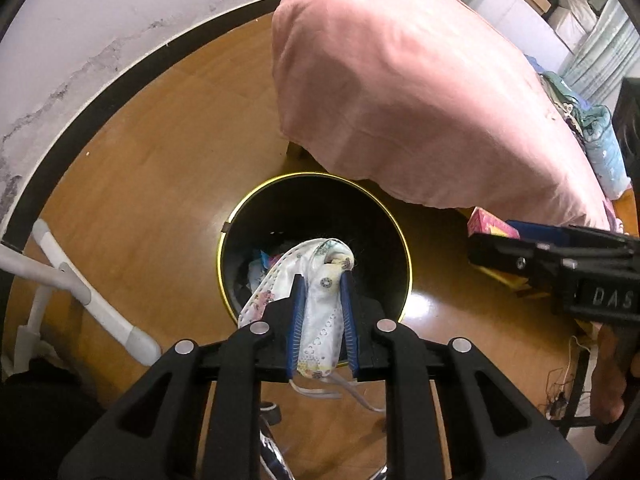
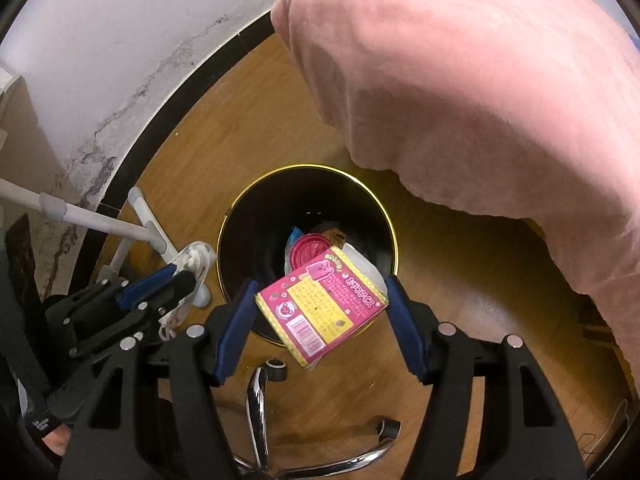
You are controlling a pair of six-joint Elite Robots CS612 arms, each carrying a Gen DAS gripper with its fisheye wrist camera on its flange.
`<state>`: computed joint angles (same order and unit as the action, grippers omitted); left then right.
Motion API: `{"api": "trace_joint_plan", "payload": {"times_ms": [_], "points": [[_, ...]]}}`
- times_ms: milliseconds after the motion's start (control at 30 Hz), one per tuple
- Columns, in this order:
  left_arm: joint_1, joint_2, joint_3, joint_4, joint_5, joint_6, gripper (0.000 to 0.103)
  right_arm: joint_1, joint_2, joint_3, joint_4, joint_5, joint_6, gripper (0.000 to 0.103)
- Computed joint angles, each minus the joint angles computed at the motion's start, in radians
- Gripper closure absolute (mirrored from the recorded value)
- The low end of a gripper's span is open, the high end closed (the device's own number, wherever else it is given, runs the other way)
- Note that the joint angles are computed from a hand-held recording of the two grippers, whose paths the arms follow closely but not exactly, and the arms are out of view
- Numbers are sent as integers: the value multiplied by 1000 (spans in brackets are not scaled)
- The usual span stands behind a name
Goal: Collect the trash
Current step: 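Carry the wrapper and pink box over the bin and open both tools, then grasp the yellow plastic piece with the left tool while the right tool grasps the white cap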
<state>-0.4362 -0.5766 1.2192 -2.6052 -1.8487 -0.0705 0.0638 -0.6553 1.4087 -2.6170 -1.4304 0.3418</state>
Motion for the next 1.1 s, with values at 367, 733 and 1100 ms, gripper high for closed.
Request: {"api": "trace_joint_plan", "payload": {"times_ms": [367, 733, 1100], "points": [[-3, -2, -3, 9, -13, -6, 48, -1, -6, 6, 0, -7, -2, 40], [3, -41, 45, -61, -3, -16, 32, -1, -16, 21, -74, -8, 28, 12], [5, -237, 200, -266, 52, 83, 10, 7, -106, 71, -182, -62, 11, 9]]}}
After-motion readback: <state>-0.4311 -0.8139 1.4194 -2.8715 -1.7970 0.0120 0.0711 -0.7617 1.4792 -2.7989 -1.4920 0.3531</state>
